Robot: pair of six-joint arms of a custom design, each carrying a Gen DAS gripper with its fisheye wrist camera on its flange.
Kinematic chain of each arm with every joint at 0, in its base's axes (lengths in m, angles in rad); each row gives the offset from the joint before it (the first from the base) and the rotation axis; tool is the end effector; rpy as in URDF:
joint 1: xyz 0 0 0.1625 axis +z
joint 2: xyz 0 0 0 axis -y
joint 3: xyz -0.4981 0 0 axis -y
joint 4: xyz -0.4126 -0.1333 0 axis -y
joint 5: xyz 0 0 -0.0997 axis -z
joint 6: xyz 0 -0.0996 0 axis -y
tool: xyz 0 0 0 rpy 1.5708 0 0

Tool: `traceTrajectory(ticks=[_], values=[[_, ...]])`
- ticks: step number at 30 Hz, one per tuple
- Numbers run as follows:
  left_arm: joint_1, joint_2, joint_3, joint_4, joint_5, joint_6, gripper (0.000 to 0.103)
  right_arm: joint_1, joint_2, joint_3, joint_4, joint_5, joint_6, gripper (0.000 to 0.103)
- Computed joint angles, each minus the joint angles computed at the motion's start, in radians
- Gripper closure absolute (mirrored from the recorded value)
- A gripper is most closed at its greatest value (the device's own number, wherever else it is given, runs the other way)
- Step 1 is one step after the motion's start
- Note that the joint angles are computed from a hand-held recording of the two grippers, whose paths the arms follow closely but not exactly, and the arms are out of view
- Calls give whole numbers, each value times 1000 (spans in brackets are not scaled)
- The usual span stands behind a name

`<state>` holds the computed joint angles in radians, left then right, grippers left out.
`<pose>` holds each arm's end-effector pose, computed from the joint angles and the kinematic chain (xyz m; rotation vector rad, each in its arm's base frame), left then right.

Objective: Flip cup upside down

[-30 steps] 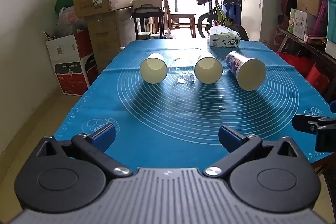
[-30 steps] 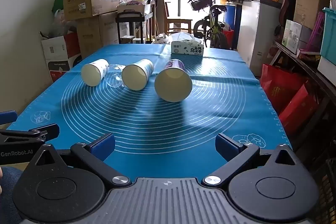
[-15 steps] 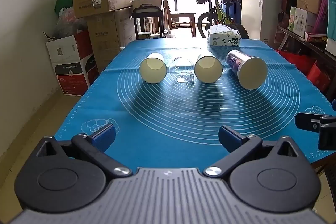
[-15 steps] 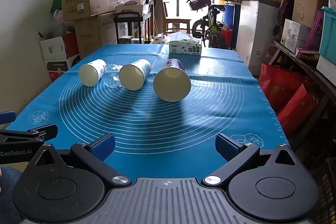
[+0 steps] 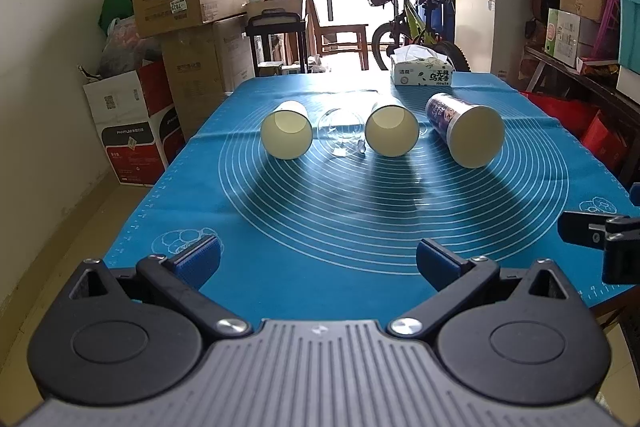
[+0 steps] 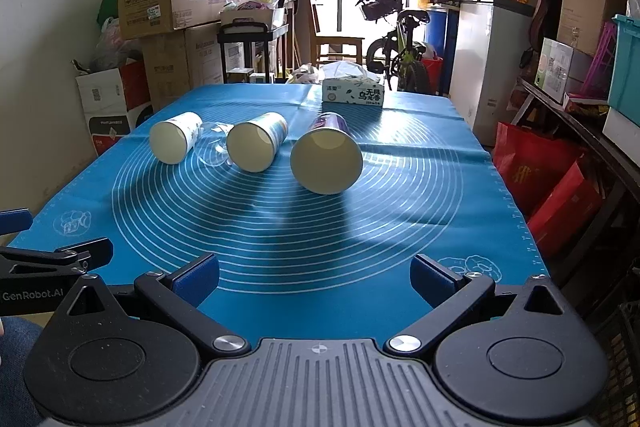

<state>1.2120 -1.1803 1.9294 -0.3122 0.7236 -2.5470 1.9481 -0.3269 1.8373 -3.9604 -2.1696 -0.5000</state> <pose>0.0159 -0.5499 0.2239 0.3961 1.9830 -1.1258 0.3015 -0.5513 -0.0651 0.6761 -2.2291 1.0385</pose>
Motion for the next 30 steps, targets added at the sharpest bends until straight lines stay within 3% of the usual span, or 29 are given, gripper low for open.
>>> traceTrajectory(ticks=[30], values=[[0, -2, 1, -8, 9, 23, 1, -1, 25, -33, 1, -6, -30, 0]])
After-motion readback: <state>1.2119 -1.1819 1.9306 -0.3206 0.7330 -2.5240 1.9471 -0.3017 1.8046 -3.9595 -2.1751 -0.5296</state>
